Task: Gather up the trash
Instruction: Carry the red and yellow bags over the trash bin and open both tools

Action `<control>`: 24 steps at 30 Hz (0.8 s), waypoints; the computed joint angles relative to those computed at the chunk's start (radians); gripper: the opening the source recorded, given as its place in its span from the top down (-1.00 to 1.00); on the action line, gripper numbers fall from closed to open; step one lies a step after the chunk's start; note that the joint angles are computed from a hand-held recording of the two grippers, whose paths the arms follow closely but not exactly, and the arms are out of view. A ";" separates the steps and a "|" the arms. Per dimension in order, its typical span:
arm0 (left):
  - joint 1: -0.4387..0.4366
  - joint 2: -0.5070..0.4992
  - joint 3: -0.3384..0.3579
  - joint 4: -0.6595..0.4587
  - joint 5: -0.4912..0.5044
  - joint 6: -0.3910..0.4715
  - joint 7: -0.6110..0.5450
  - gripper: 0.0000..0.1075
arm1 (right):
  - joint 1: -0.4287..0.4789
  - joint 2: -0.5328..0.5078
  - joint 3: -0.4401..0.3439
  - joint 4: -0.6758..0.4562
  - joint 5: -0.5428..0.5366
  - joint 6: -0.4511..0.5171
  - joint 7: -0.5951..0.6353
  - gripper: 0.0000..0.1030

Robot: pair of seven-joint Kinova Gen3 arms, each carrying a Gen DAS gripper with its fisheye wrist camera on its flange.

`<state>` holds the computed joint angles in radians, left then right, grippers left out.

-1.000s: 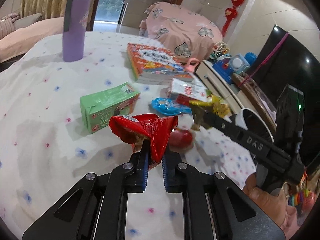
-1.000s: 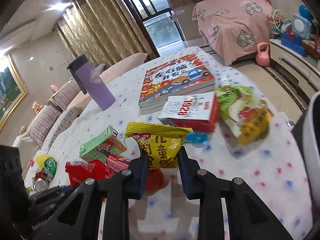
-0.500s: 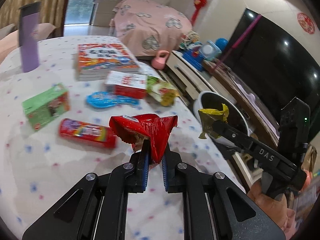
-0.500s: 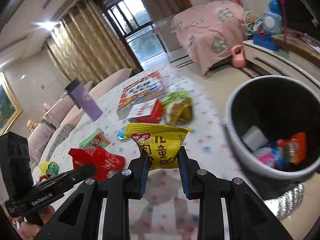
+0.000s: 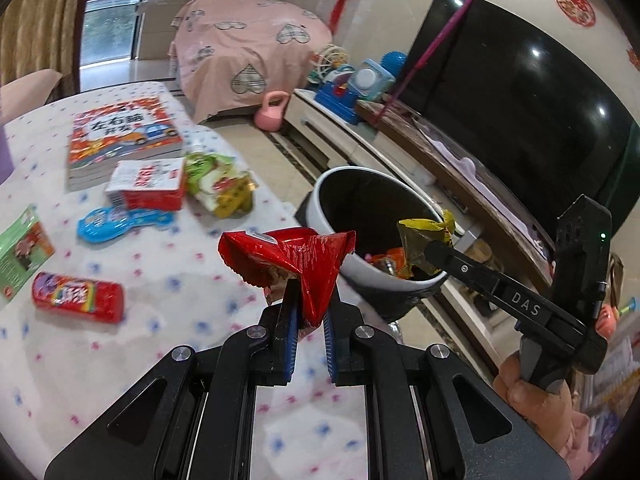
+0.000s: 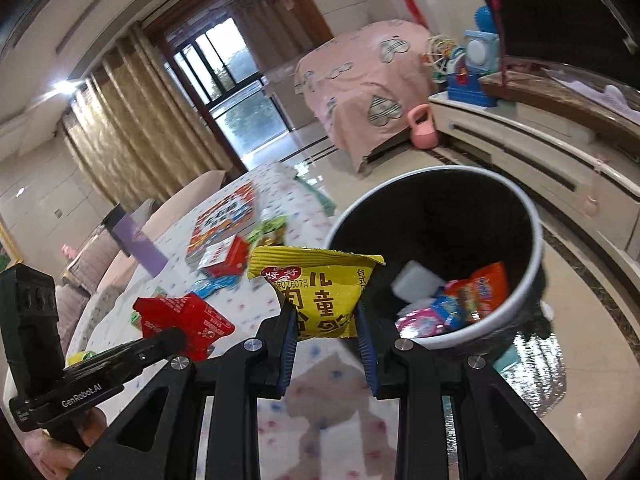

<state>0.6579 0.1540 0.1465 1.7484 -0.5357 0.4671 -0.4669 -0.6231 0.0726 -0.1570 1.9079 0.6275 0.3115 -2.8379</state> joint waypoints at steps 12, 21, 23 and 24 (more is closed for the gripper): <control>0.029 0.090 -0.006 -0.132 0.088 0.029 -0.150 0.81 | 0.079 -0.027 0.000 0.030 -0.020 -0.001 0.029 0.46; 0.056 0.154 -0.028 -0.236 0.135 0.069 -0.235 0.81 | 0.122 -0.022 0.005 0.029 -0.114 -0.010 0.136 0.46; 0.056 0.171 -0.028 -0.262 0.151 0.080 -0.258 0.81 | 0.127 -0.020 0.009 0.027 -0.130 -0.010 0.152 0.46; 0.057 0.178 -0.030 -0.273 0.157 0.084 -0.268 0.81 | 0.131 -0.019 0.011 0.026 -0.141 -0.011 0.164 0.46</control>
